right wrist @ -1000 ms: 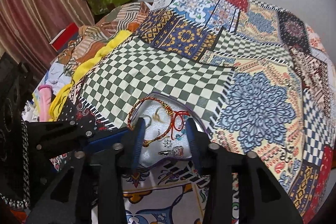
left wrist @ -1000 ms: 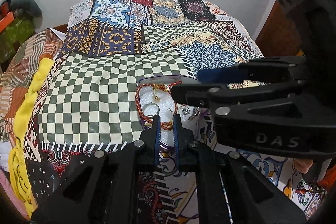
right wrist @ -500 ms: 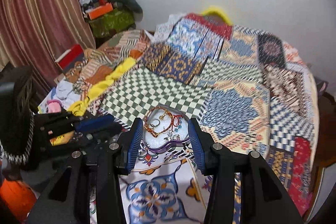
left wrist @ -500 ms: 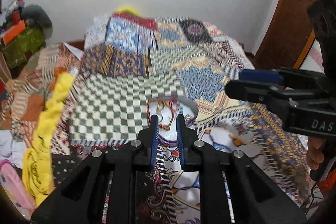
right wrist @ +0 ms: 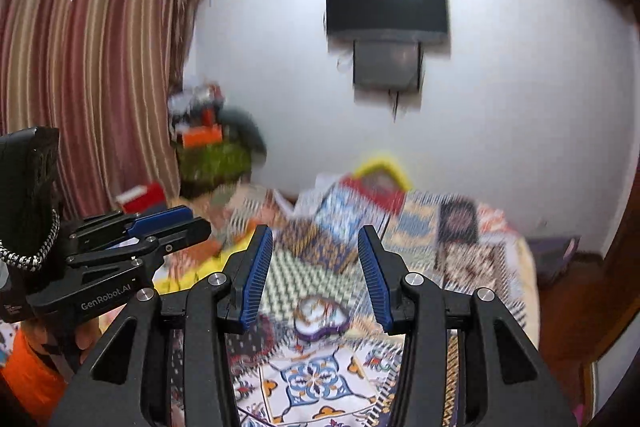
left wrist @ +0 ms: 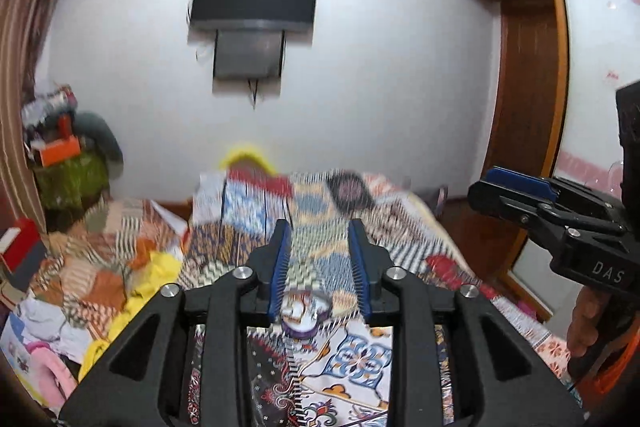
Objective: Organize jewelry
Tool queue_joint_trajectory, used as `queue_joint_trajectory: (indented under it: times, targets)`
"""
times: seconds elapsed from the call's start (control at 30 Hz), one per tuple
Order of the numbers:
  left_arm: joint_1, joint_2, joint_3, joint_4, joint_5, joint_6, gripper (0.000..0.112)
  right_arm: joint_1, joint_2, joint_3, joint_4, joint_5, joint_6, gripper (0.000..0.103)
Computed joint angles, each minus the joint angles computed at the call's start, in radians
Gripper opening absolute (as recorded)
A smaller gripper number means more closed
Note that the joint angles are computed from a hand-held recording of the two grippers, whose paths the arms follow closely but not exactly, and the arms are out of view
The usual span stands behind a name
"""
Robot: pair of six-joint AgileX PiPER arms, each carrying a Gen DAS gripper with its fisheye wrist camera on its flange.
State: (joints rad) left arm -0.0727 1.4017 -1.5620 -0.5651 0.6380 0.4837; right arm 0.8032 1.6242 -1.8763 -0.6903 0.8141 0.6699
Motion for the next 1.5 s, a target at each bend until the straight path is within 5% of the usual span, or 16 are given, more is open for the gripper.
queue_joint_trajectory:
  times: [0.13,0.2,0.3,0.43,0.57,0.87,1.5]
  targets:
    - [-0.020,-0.114,0.100,0.002,-0.087,-0.005,0.053,0.115,-0.075,0.107,-0.278,0.001,0.236,0.048]
    - [-0.048,-0.165,0.151,0.061,-0.145,-0.049,0.078,0.159,-0.097,0.150,-0.399,0.026,0.343,0.057]
    - [-0.099,-0.230,0.224,0.204,-0.244,-0.181,0.096,0.214,-0.109,0.205,-0.570,0.091,0.507,0.086]
    - [-0.107,-0.252,0.248,0.260,-0.259,-0.239,0.098,0.252,-0.100,0.225,-0.667,0.170,0.598,0.103]
    - [-0.125,-0.261,0.266,0.338,-0.268,-0.311,0.098,0.280,-0.083,0.212,-0.685,0.228,0.594,0.103]
    - [-0.155,-0.287,0.286,0.412,-0.261,-0.371,0.098,0.287,-0.130,0.268,-0.658,0.220,0.622,0.103]
    - [-0.150,-0.275,0.284,0.357,-0.246,-0.322,0.098,0.318,-0.158,0.303,-0.643,0.250,0.624,0.103]
